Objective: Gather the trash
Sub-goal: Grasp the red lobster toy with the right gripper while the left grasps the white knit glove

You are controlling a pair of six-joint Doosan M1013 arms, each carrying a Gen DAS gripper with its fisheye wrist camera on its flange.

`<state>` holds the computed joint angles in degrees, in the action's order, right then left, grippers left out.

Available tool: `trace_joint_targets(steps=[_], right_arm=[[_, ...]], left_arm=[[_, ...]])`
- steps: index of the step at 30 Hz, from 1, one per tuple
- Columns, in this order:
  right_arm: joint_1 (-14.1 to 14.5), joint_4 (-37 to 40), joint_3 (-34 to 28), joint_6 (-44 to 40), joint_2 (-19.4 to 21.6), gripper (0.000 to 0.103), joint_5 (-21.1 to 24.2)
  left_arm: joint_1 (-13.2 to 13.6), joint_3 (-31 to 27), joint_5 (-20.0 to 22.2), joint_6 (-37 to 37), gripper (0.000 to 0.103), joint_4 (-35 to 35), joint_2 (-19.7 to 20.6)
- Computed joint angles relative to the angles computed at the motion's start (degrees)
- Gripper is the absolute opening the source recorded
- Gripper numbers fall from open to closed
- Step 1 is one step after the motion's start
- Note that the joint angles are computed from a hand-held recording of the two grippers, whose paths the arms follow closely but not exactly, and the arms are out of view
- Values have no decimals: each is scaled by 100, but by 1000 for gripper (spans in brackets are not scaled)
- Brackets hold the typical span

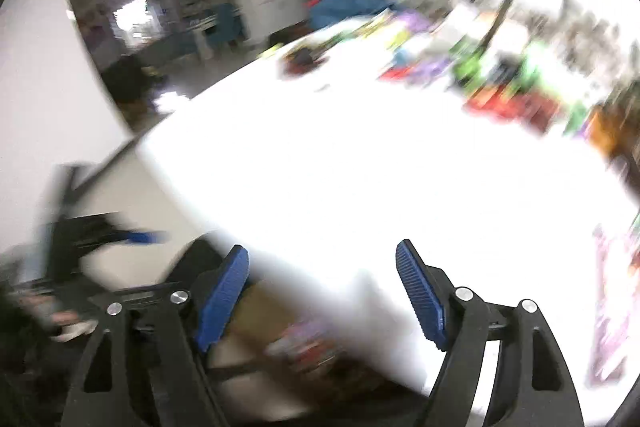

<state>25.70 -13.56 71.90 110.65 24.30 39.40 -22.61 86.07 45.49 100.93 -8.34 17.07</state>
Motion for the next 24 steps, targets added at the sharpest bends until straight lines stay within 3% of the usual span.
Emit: trace_joint_targets(steps=[4,10,11,13,15,16,19,20,21,22,24], right_arm=[[-428,-156,-1196,-505,755,75,640],[-741,-77,-2775,-815,1801,77,1971],[-715,-335,-2753,-756,1832,84,1870],[-680,-599,-2756,-626,1868,85,1848],[-642,-734,-2655,-456,1798,77,1875],[-604,-856,-2514,-432,1715,68,1787],[-534,-937,-2139,-327,1483,66,1697],[-516,-976,-1988,-261,1393,65,1645],[-503,-1027,-1848,-164,1311,65,1597],[-500,-1066,-1650,-7,1194,65,1458],[-500,-1145,-1299,304,976,64,1158]], left_arm=[[45,-305,-318,-452,88,-19,100],[27,-1065,-222,-1123,88,210,633],[10,-1217,-169,-1133,88,187,730],[-7,-1669,-8,-1159,88,221,1034],[-56,-2244,141,-1245,88,366,1435],[-116,-2699,340,-1596,88,717,1728],[-182,-3825,830,-2019,88,898,2399],[-198,-4142,983,-2084,82,917,2576],[-204,-4471,1157,-1991,62,839,2768],[-190,-4757,1321,-1843,55,628,2936],[-197,-4903,1319,-1824,29,517,3007]])
